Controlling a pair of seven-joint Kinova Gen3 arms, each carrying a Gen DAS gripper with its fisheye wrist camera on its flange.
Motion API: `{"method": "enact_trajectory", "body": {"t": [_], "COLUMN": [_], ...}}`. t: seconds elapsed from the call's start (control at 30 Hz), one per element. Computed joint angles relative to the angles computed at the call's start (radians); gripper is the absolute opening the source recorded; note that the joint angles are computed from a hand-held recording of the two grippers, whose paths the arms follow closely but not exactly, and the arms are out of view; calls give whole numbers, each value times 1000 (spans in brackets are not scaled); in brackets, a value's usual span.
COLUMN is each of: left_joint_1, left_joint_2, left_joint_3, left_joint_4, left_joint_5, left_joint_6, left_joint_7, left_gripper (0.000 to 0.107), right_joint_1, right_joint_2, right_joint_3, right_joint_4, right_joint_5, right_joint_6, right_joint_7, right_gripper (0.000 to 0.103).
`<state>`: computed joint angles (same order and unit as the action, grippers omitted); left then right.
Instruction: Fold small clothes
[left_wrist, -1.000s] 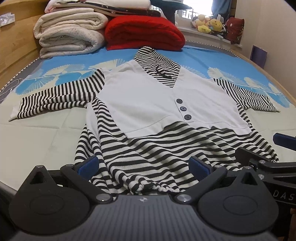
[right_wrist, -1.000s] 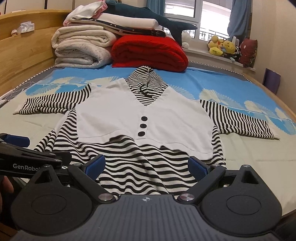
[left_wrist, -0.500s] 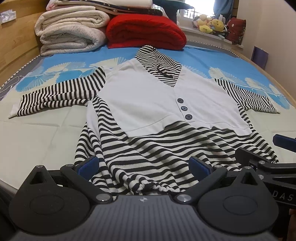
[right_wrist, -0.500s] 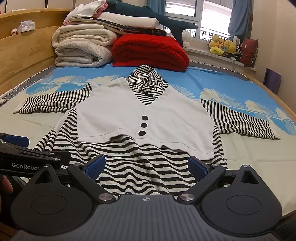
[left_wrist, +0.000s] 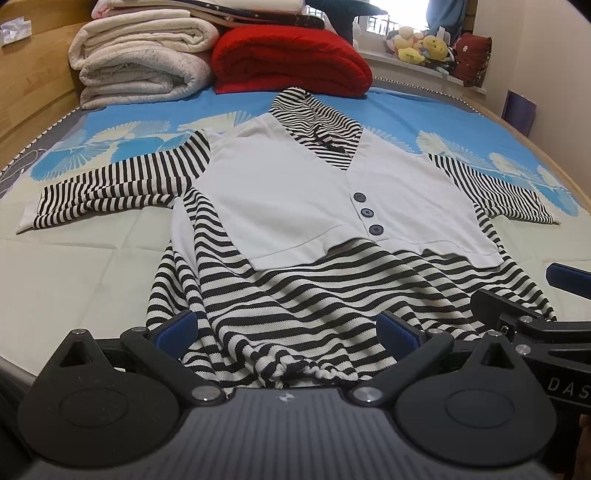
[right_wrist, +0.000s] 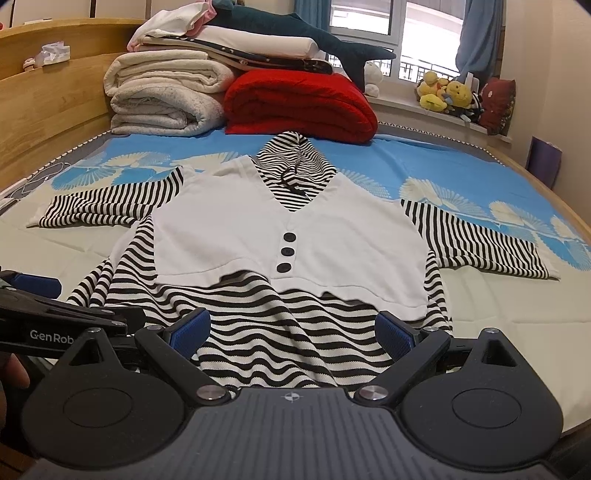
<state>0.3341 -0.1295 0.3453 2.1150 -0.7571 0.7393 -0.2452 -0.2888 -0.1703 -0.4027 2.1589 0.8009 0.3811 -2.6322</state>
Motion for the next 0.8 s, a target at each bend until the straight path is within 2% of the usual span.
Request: {"method": "enact_trajectory", "body": {"t": [0.37,0.43,0.6,0.7,0.8], "left_joint_1": [-12,-21,-3,3,-9], "left_joint_2": [13,34,127,156,173], "left_joint_3": [-21,-35,-73,-128,-170], "left_joint_4": [0,-5,-26,-29,-30], "left_joint_5": [34,40,-36,-4,61], "left_joint_6": [-15,-11,42,29,12], "left_joint_7": [-24,-21,37,16,-38], "left_gripper": [103,103,103,103,103], "right_joint_1": [1,0,-19,-28,-34], "right_joint_2": [13,33,115,165,200], "right_joint_3": [2,6,58,120,185], "right_joint_4": [-15,-32,-89,-118,-136], "right_joint_5": [-11,-7,2,-35,-115], "right_joint_6": [32,79,250,323,344], "right_joint_7": [-22,-59,-193,-223,-193], "right_gripper": [95,94,86,81,80]}}
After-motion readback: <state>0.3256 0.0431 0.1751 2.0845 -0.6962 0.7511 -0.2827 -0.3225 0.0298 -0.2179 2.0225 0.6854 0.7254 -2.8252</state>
